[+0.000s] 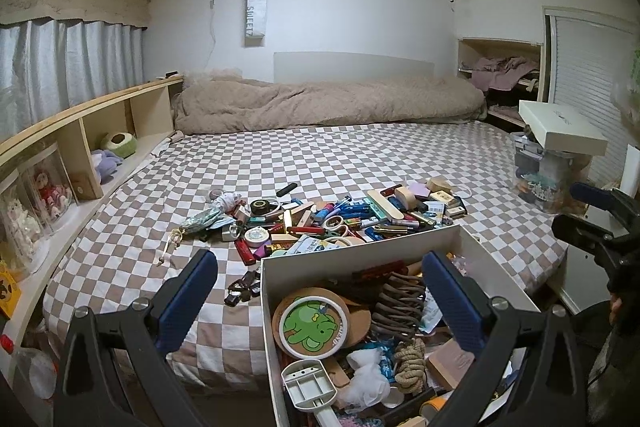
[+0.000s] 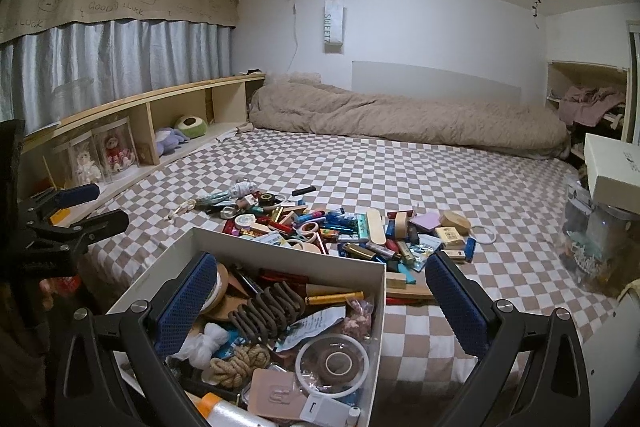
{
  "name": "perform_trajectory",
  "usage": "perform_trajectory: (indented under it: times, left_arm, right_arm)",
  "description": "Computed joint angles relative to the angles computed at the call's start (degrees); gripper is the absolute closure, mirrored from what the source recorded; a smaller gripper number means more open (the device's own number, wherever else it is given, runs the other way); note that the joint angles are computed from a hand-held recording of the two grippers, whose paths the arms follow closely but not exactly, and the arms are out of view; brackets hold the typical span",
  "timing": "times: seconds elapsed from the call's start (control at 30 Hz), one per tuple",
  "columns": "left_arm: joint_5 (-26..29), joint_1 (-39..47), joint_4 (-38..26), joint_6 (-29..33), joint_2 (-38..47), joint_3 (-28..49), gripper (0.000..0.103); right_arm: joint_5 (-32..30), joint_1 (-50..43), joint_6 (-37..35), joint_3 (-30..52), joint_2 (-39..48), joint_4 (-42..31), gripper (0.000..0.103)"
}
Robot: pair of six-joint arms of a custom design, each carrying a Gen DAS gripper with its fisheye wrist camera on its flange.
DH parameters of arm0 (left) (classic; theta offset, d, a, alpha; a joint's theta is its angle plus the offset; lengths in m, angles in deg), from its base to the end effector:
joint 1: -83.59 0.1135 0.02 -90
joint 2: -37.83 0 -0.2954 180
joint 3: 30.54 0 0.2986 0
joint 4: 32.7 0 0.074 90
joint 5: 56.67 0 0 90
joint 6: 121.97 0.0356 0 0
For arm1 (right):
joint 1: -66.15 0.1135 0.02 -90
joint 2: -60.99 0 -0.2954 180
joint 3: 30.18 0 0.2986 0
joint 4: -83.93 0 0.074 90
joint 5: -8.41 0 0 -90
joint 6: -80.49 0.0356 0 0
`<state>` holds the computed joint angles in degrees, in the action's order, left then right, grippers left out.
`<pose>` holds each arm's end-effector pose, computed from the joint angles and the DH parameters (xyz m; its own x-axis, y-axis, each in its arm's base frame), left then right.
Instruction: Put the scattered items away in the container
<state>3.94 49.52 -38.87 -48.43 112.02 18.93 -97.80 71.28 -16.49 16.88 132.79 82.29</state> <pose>0.2590 -0.1541 0.2189 -0.4473 0.0045 -0.8944 0.0130 0.9999 -0.0015 0.2938 0.0364 0.2211 -0.3986 -0.1529 -0.9043 -0.3862 0.9223 0.0142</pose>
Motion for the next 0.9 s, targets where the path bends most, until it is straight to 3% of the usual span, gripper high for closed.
perform_trajectory:
  times: [0.9]
  left_arm:
    - [-0.5, 1.0, -0.8, -0.1, 0.3, -0.2, 0.000]
  right_arm:
    - [0.5, 0.8, -0.7, 0.6, 1.3, 0.4, 0.000]
